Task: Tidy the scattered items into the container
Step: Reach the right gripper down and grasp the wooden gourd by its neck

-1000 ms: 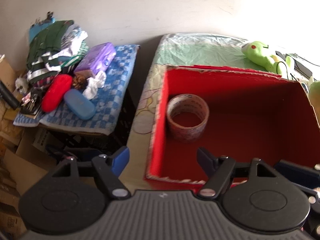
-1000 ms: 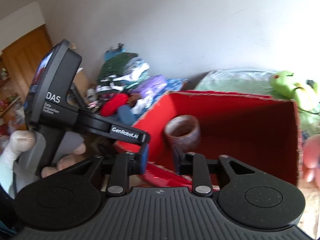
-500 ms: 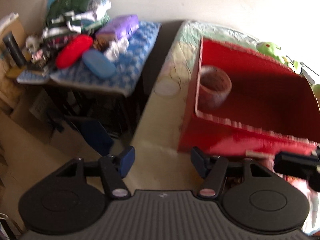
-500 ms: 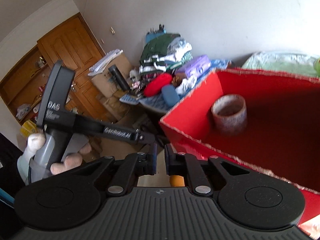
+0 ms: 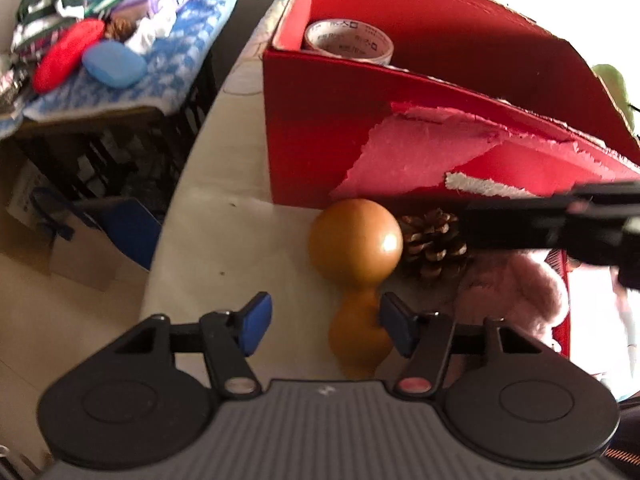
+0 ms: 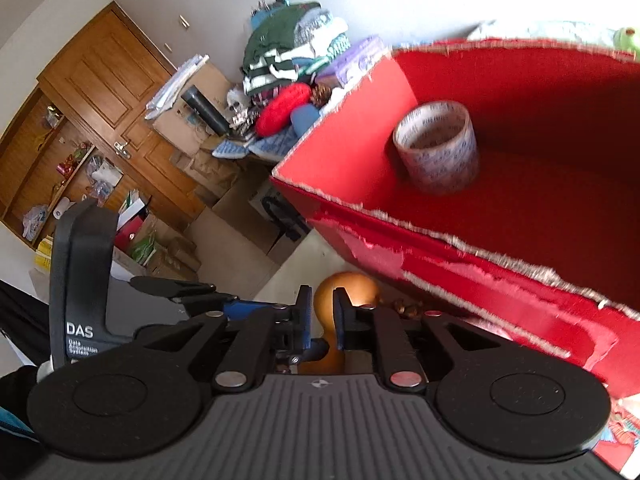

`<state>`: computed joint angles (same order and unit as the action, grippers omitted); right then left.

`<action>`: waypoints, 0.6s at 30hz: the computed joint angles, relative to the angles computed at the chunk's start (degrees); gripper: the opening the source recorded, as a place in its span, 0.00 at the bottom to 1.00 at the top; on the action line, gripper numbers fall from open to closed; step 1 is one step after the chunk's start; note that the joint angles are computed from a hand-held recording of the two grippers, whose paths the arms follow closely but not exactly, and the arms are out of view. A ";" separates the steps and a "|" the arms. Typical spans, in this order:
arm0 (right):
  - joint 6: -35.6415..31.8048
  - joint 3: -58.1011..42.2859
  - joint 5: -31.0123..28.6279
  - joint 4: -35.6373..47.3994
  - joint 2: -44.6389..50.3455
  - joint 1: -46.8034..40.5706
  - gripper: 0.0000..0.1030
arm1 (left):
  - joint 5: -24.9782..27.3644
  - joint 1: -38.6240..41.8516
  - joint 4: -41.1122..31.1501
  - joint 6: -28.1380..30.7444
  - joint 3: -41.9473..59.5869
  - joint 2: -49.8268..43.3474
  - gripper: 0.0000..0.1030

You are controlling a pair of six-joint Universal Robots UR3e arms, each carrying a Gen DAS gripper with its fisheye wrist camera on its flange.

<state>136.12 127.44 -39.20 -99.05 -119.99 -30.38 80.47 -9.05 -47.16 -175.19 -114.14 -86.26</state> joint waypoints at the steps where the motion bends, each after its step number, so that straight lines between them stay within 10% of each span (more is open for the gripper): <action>1: 0.68 -0.25 -0.66 -0.49 0.91 0.90 0.18 | -0.56 -0.03 -0.24 0.22 0.04 -0.22 0.61; 18: 17.89 -7.73 -17.26 -20.44 17.49 21.27 0.19 | -3.89 2.08 -2.50 4.22 -1.48 -1.05 0.40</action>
